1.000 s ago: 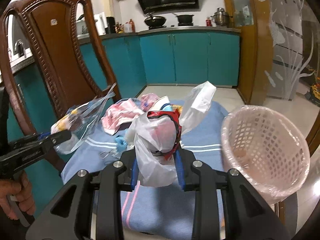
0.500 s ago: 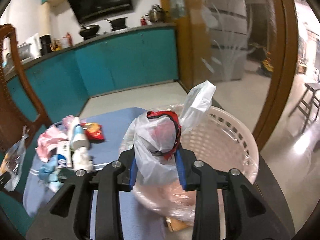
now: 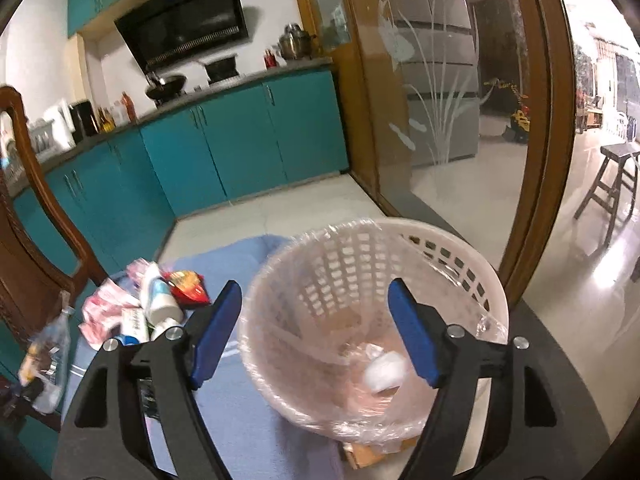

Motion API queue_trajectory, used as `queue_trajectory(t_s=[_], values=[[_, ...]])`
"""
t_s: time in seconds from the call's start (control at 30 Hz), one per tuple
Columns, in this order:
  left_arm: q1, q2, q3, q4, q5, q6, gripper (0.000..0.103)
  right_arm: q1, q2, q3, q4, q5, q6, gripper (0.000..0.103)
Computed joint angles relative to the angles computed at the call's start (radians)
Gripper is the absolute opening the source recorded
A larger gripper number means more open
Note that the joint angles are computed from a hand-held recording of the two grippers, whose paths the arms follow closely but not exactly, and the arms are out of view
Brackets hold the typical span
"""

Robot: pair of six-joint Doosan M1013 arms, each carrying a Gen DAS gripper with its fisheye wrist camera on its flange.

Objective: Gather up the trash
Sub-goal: 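Carry the white bag over the basket and open the right tool, then carry the snack bag over the basket and open the left tool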

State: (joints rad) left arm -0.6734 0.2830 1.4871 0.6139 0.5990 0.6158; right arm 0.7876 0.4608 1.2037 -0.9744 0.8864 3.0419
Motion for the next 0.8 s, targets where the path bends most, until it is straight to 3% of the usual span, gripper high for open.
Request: queue_trajectory(t_s=[0.1, 0.2, 0.4, 0.43, 0.53, 0.63, 0.73, 0.8], values=[[-0.016, 0.024, -0.040, -0.032, 0.003, 0.065, 0.031, 0.014, -0.018, 0.026, -0.119, -0.017, 0.110, 0.084], [-0.041, 0.075, -0.124, -0.129, 0.008, 0.231, 0.031, 0.025, -0.039, 0.063, -0.246, -0.015, 0.242, 0.089], [-0.074, 0.225, -0.367, -0.396, 0.022, 0.516, 0.033, 0.031, -0.074, 0.124, -0.404, 0.066, 0.477, 0.089], [-0.077, 0.244, -0.397, -0.422, 0.027, 0.542, 0.038, 0.030, -0.081, 0.136, -0.424, 0.082, 0.514, 0.089], [-0.085, 0.310, -0.497, -0.470, 0.067, 0.596, 0.089, 0.024, -0.096, 0.157, -0.428, 0.098, 0.550, 0.090], [-0.086, 0.299, -0.469, -0.391, 0.041, 0.483, 0.090, 0.013, -0.104, 0.168, -0.404, 0.063, 0.552, 0.090], [-0.070, 0.224, -0.353, -0.362, -0.022, 0.437, 0.090, 0.004, -0.107, 0.166, -0.347, -0.041, 0.482, 0.090], [-0.066, 0.166, -0.270, -0.214, -0.020, 0.348, 0.091, 0.009, -0.096, 0.146, -0.298, -0.080, 0.399, 0.090]])
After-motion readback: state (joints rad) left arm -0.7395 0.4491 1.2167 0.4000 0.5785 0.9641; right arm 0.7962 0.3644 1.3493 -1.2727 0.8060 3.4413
